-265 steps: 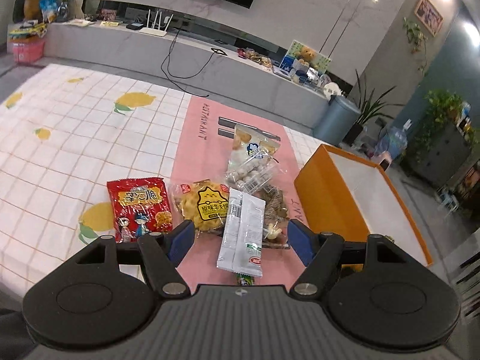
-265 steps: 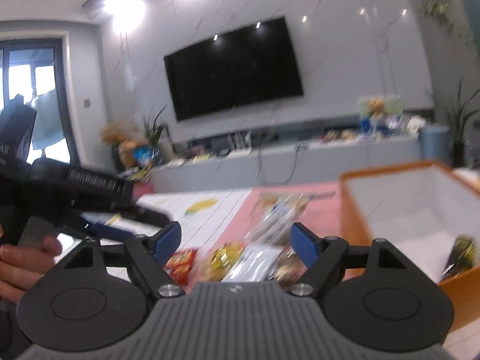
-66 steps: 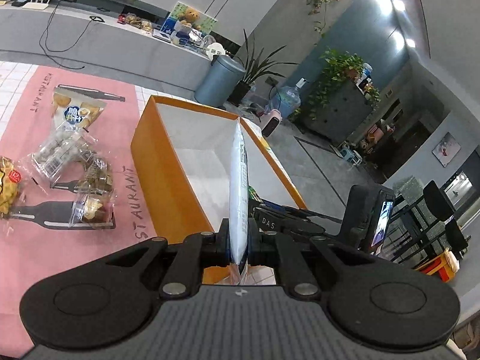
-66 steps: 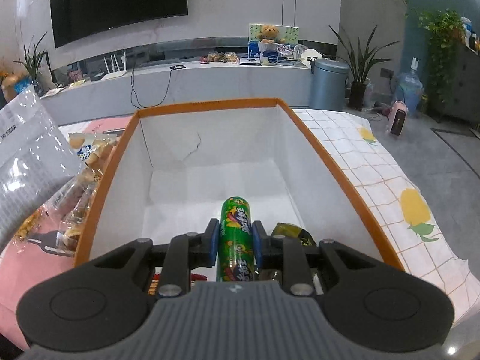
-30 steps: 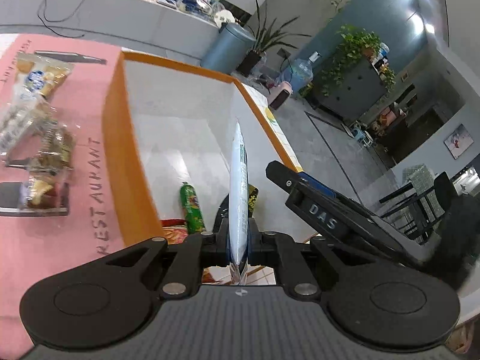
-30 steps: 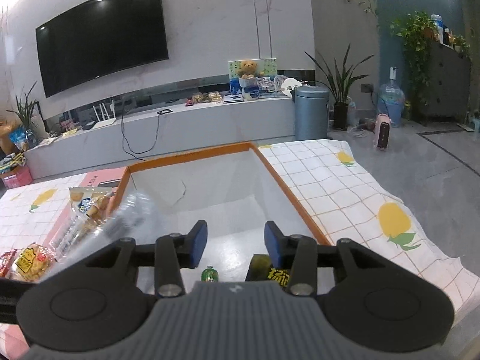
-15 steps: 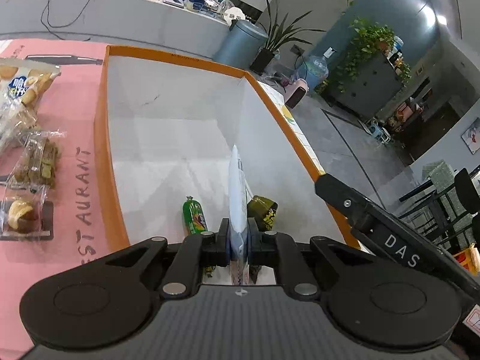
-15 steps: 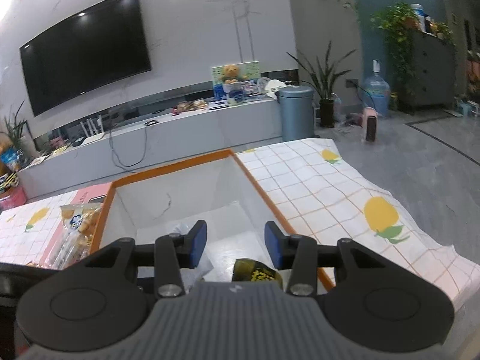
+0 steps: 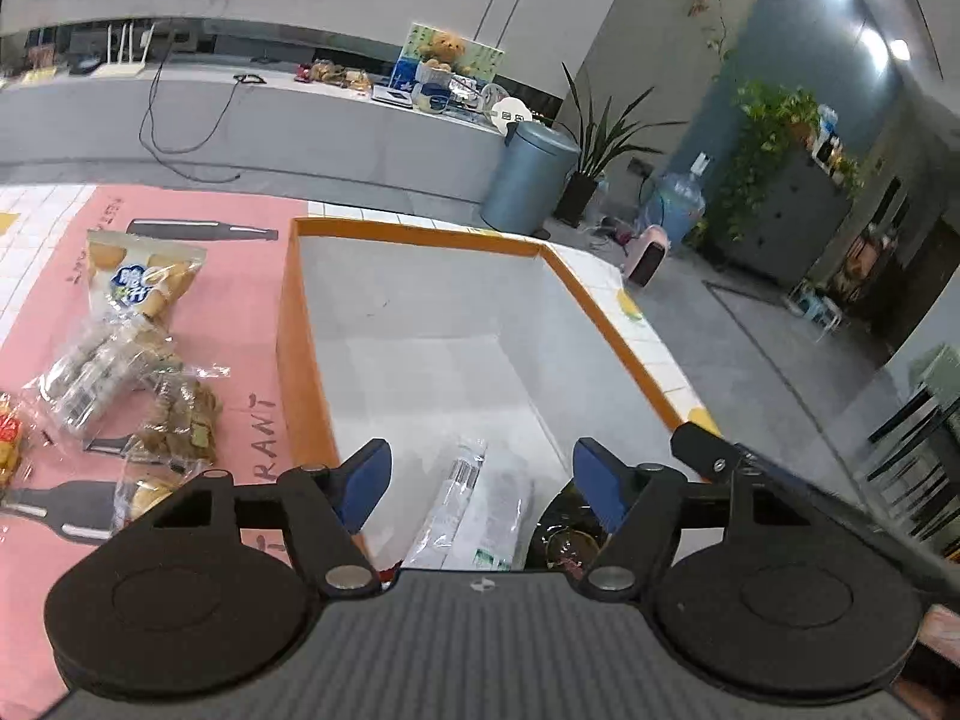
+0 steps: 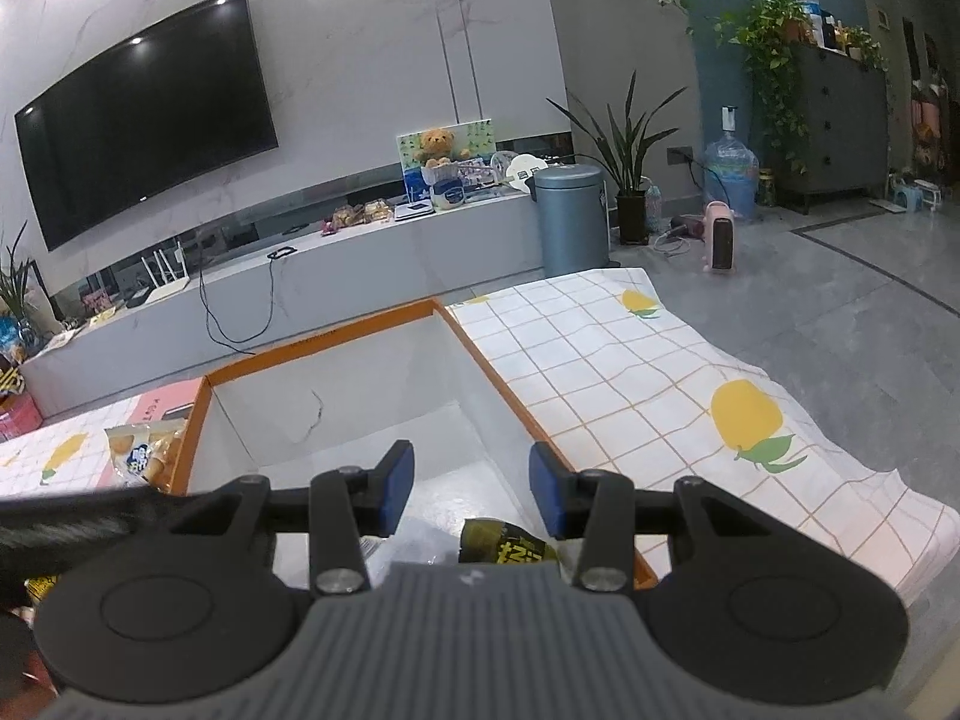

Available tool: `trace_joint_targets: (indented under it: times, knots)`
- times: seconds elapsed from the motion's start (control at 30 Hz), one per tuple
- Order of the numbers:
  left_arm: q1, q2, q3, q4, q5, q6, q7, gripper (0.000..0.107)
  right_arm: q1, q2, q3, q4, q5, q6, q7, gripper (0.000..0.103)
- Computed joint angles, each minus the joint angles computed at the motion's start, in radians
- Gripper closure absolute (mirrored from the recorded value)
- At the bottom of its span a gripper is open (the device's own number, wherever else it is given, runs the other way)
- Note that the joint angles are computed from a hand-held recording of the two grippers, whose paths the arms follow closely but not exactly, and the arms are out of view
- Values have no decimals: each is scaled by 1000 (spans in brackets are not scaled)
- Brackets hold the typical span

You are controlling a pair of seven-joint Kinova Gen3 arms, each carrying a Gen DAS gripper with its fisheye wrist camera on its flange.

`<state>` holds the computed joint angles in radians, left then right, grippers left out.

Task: Organize snacks
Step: 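Open left tool to drop the white packet into the orange box, then move both open tools back over the snacks on the table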

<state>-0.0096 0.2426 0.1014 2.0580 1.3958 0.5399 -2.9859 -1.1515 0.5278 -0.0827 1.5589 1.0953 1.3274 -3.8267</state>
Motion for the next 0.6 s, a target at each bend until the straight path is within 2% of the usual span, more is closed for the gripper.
trace_joint_targets:
  times: [0.13,0.23,0.3,0.4,0.43,0.5,0.6]
  knots:
    - [-48,-15,-30,-35,-132,86,146,26,-4,0,2,5,24,-8,-10,61]
    - [-79,-41,-48,-48,-209,114,213,26,-11,-2,2,15,65,-27,-22,61]
    - [-119,-63,-52,-40,-220,131,200,26,-2,0,-18,22,109,-34,-43,61]
    - [-137,-96,-64,-24,-241,116,178,26,-29,7,20,54,193,-96,-159,61]
    - [-143,-113,-69,-7,-243,105,157,26,-25,14,11,60,234,-107,-194,61]
    - [-157,-138,-85,18,-245,95,120,26,-26,37,-1,57,307,-102,-251,61]
    - [-177,-167,-112,48,-248,96,80,26,-57,73,21,54,413,-104,-373,61]
